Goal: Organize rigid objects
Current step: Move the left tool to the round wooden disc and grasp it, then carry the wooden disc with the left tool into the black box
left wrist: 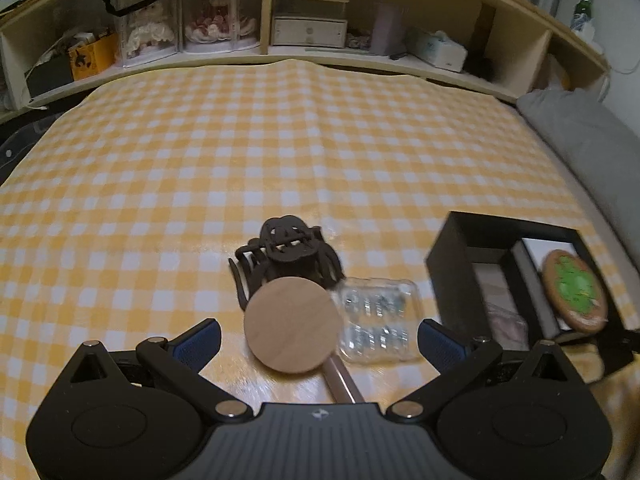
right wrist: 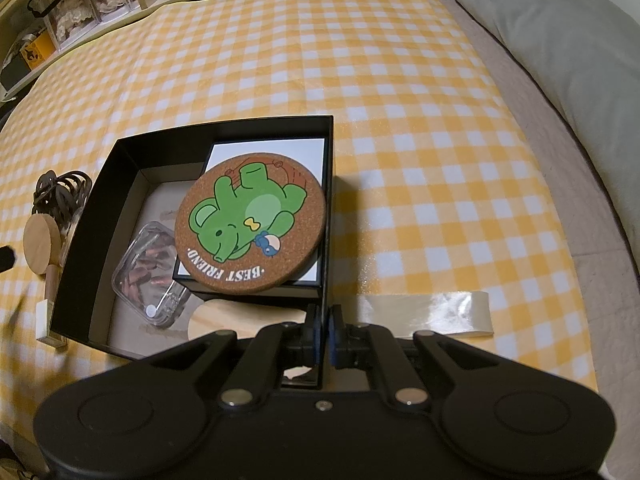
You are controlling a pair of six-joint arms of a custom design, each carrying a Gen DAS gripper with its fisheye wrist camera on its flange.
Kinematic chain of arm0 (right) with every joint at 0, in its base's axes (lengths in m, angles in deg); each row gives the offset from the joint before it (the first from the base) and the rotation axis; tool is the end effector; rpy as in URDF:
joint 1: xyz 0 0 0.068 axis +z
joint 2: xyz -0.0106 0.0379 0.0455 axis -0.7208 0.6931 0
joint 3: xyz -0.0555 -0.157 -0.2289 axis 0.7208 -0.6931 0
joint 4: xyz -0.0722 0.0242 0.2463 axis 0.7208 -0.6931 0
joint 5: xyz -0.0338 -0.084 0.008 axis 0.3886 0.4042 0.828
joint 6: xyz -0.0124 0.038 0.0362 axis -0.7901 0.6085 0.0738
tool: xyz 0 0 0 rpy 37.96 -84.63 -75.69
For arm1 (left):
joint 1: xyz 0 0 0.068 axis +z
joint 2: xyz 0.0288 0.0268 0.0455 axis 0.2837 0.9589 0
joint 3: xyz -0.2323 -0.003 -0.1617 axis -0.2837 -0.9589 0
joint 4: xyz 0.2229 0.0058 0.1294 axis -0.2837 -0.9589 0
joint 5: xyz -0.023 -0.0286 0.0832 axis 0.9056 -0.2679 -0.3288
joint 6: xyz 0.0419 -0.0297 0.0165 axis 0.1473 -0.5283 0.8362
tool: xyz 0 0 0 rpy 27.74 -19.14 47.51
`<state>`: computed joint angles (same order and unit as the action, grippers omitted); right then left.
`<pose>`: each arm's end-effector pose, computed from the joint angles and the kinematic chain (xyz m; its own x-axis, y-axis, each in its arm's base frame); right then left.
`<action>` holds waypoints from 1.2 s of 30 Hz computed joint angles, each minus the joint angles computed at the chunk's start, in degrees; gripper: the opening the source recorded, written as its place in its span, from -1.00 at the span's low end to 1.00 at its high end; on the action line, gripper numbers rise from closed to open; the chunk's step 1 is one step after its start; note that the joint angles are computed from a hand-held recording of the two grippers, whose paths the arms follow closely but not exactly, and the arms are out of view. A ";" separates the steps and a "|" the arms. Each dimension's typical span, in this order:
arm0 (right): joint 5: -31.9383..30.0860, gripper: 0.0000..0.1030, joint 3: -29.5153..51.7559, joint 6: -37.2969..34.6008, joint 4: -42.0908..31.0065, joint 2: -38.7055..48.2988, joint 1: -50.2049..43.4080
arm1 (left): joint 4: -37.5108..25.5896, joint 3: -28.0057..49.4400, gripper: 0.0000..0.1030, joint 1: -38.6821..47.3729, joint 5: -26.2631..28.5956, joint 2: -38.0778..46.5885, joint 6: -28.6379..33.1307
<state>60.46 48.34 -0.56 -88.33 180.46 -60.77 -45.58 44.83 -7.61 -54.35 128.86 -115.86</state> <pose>0.3966 -0.0899 0.0970 -0.8220 -0.3718 -0.4314 -0.4616 0.8786 0.1223 0.2246 -0.0830 0.0997 -0.6801 -0.3550 -0.6414 -0.4129 0.9085 -0.0651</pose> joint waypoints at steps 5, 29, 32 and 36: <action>0.10 -0.91 -0.20 0.08 0.18 -0.12 0.11 | 6.31 -0.19 1.00 2.59 -0.52 6.71 -0.49; 0.24 -0.91 -0.17 0.07 0.25 -0.12 0.14 | 2.39 0.62 0.34 7.16 1.22 7.05 -8.18; 0.26 -0.91 -0.04 -0.06 0.18 -0.06 0.05 | 1.06 0.20 0.34 6.55 0.33 4.00 -9.17; 0.25 -0.91 0.06 -0.10 0.11 -0.02 0.02 | -0.23 -0.34 0.34 4.33 -0.77 -1.56 -9.34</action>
